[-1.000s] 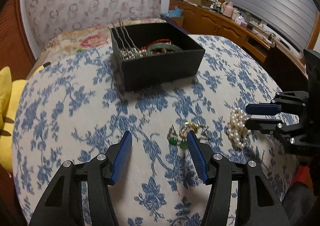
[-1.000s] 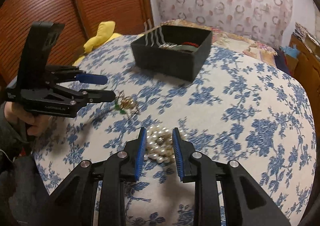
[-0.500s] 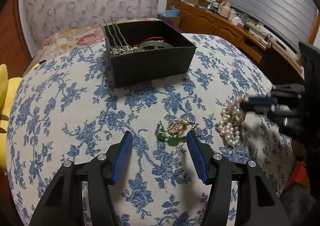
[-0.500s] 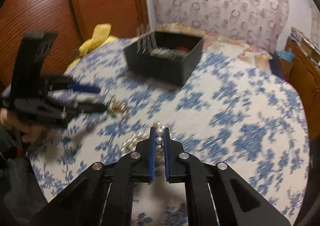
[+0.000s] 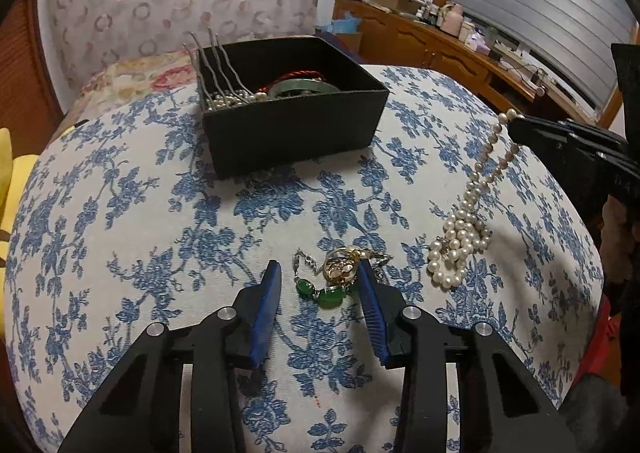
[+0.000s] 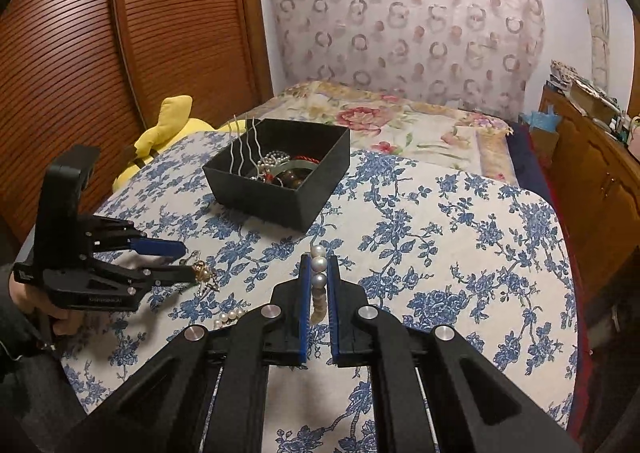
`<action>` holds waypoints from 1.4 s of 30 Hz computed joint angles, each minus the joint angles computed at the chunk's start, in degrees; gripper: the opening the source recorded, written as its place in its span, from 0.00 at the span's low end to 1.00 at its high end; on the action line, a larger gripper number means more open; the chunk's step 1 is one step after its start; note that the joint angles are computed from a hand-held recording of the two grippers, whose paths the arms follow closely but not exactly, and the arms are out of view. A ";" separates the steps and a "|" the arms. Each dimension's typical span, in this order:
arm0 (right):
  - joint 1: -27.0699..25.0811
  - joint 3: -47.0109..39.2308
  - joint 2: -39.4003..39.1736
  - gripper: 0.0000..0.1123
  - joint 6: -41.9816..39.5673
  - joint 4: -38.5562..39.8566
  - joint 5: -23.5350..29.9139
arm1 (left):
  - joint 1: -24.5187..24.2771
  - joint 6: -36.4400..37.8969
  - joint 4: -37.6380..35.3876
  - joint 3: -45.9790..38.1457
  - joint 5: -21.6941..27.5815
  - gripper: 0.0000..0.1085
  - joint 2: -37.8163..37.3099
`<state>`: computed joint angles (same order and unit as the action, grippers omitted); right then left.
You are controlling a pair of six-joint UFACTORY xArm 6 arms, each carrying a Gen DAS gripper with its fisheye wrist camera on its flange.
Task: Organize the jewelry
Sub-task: 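Grasp the green jade pendant with the left gripper while the right holds the pearls, then lower the pearls and jade pendant into the black box and open both grippers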
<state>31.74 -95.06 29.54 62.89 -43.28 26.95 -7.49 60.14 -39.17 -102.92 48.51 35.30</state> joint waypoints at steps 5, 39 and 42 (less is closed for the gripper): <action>0.09 -0.06 0.39 0.08 0.30 -0.02 -0.53 | 0.67 -1.52 1.83 -0.44 -0.81 0.27 0.36; 0.33 -10.45 4.38 0.08 -4.64 -0.18 -1.06 | 2.11 4.52 -11.34 -6.87 6.17 0.13 -3.08; 0.40 -12.85 5.32 0.08 -6.07 0.12 -0.82 | 1.96 4.26 -11.61 -8.41 6.13 0.13 -2.44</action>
<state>32.14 -107.91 34.86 56.82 -43.15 26.12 -5.53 64.40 -50.78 -111.33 54.64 32.86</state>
